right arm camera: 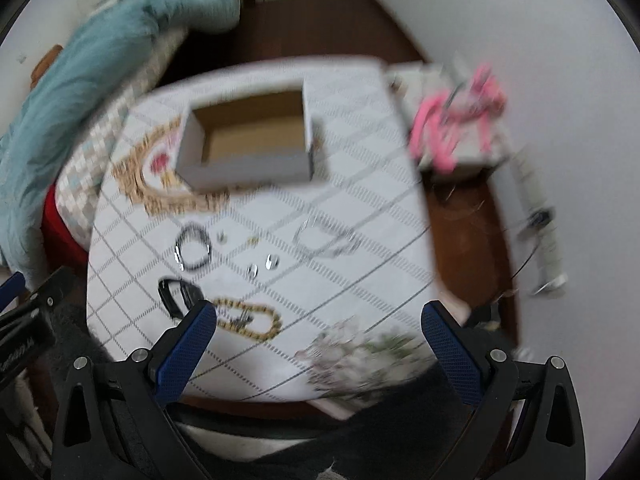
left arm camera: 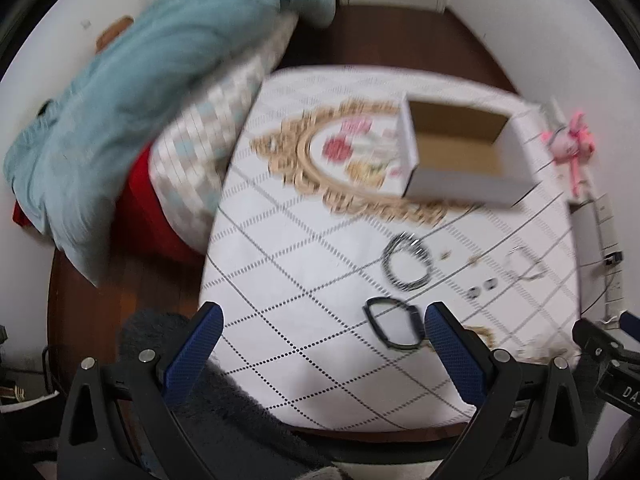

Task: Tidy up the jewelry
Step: 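Grasp the black watch band with the left tool while the right tool grasps the wooden-bead bracelet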

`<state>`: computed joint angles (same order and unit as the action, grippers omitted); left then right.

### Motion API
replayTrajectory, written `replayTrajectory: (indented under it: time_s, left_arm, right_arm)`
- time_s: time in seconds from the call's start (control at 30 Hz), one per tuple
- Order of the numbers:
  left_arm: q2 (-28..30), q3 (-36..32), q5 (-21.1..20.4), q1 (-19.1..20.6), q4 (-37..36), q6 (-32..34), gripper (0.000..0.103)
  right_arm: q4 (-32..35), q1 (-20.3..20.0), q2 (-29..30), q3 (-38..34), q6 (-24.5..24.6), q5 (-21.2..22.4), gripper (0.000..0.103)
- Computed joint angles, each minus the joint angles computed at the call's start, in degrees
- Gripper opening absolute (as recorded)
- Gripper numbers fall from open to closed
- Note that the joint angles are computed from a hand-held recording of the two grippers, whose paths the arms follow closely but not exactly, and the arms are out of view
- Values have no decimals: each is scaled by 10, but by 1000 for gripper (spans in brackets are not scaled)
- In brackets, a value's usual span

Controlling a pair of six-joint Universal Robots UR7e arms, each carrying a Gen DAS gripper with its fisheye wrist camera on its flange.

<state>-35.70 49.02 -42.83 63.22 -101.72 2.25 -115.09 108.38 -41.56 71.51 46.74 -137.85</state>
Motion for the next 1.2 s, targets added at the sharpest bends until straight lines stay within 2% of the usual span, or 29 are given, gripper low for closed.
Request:
replayTrajectory:
  time_s: [0.13,0.2,0.3,0.5,0.53,0.57,0.6,0.63,0.67,0.73,0.77,0.8,0.97,1.2]
  left_arm:
    - [31,-31,-6,25,62,-34,101]
    - [45,-48,-17,33,84,-41,87]
    - [63,-71,-37,43,125,-57,76]
    - [66,-61,-77,52,126,-64,73]
    - [67,-59,-80,52,125,-64,71]
    - [68,-56,-82,52,122,-63,66]
    - [70,-56,-85,52,124,-62,56]
    - [72,-58,-89,53,128,-63,49]
    - [76,-63,-90,55,130,-61,37]
    - [75,-55,-92,55,124,-52,26]
    - [67,-37,-86,54,99,-36,22]
    - [65,-29,-85,54,82,-18,13]
    - [37,32,-74,53,22,32,9]
    - [9,94,-72,48,-28,47,7]
  right_arm:
    - [-14,-37,23,15,-2,48,91]
    - [-22,-48,36,22,-2,60,84]
    - [-33,-56,54,28,0,67,75]
    - [-95,-63,75,50,-20,89,49]
    - [-107,-57,82,50,-26,69,42]
    - [-107,-54,88,48,-32,63,39]
    - [-97,-51,92,44,-31,54,34]
    - [-93,-49,94,44,-31,47,17]
    - [-98,-49,91,52,-30,51,9]
    - [-99,-48,83,67,-18,55,10]
    - [-105,-49,79,77,-16,52,10]
    - [-117,-49,75,88,-18,55,10]
    - [-154,-52,69,117,-16,58,11]
    - [-208,-57,62,157,-27,46,11]
